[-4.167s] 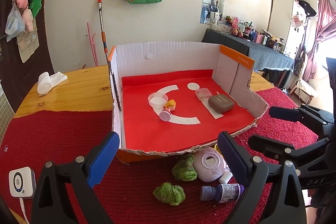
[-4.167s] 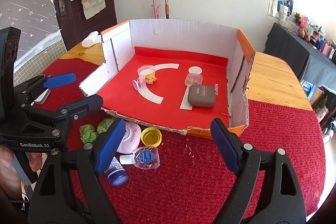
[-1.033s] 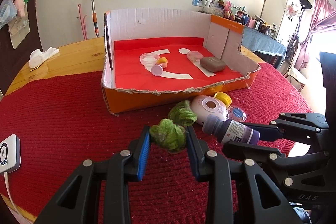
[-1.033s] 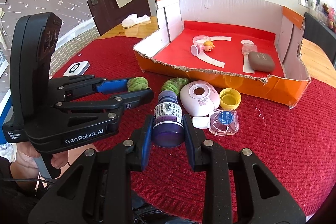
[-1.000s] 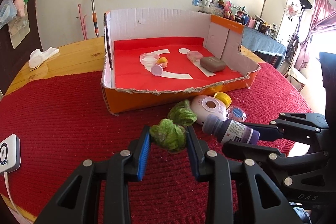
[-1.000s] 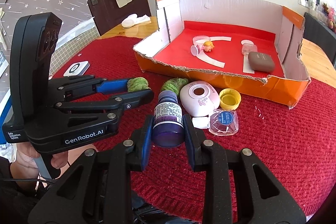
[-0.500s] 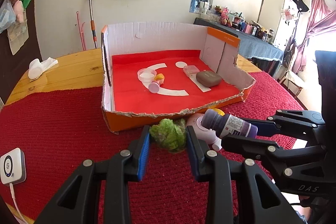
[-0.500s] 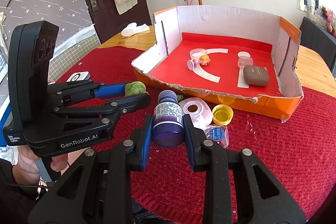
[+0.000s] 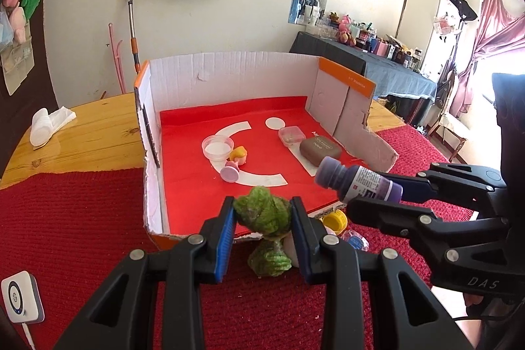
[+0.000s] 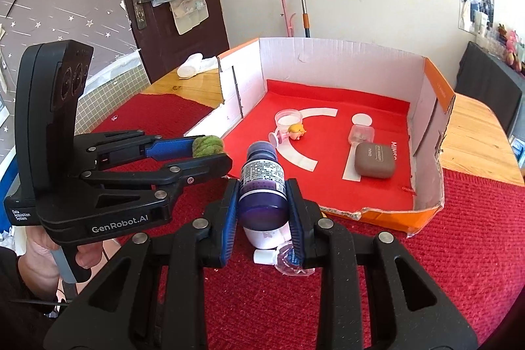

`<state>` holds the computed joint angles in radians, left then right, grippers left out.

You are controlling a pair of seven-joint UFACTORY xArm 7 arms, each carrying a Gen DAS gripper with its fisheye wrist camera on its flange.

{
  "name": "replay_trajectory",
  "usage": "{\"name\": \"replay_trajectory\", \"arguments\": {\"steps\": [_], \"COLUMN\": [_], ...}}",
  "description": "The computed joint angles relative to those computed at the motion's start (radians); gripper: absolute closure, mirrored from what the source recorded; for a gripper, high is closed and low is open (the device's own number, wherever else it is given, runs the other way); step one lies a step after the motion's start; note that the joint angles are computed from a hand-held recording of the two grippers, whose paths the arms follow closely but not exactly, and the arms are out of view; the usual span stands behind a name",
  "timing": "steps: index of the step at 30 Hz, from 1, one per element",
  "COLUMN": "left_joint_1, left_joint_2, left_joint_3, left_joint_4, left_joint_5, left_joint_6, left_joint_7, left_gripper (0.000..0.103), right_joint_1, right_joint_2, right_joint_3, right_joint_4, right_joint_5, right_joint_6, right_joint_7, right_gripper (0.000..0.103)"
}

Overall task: Organize objects
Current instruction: 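Carry the green ball and purple bottle with both tools into the box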

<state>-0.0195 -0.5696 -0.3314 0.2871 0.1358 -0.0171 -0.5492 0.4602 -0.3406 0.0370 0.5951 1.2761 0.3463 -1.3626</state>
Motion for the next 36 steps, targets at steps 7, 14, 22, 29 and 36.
{"name": "replay_trajectory", "arguments": {"steps": [7, 14, 22, 29, 36], "left_joint_1": [0.002, 0.007, -0.038, -0.085, -0.091], "left_joint_2": [0.099, 0.186, 0.270, 0.317, 0.352], "left_joint_3": [0.025, 0.043, 0.112, 0.166, 0.176], "left_joint_4": [0.056, 0.105, 0.146, 0.172, 0.196], "left_joint_5": [0.001, 0.006, -0.006, -0.037, -0.048], "left_joint_6": [-0.009, -0.004, -0.003, 0.004, 0.014], "left_joint_7": [0.024, 0.046, 0.084, 0.134, 0.154], "left_gripper": [0.069, 0.069, 0.069, 0.069, 0.069], "right_joint_1": [-0.027, -0.071, -0.121, -0.157, -0.179], "right_joint_2": [0.081, 0.176, 0.267, 0.317, 0.345], "right_joint_3": [0.005, 0.024, 0.055, 0.077, 0.093], "right_joint_4": [0.066, 0.133, 0.195, 0.231, 0.247], "right_joint_5": [-0.045, -0.125, -0.239, -0.318, -0.365], "right_joint_6": [-0.002, 0.005, 0.015, 0.023, 0.020], "right_joint_7": [0.038, 0.117, 0.220, 0.296, 0.341], "right_gripper": [0.077, 0.077, 0.077, 0.077, 0.076]}}
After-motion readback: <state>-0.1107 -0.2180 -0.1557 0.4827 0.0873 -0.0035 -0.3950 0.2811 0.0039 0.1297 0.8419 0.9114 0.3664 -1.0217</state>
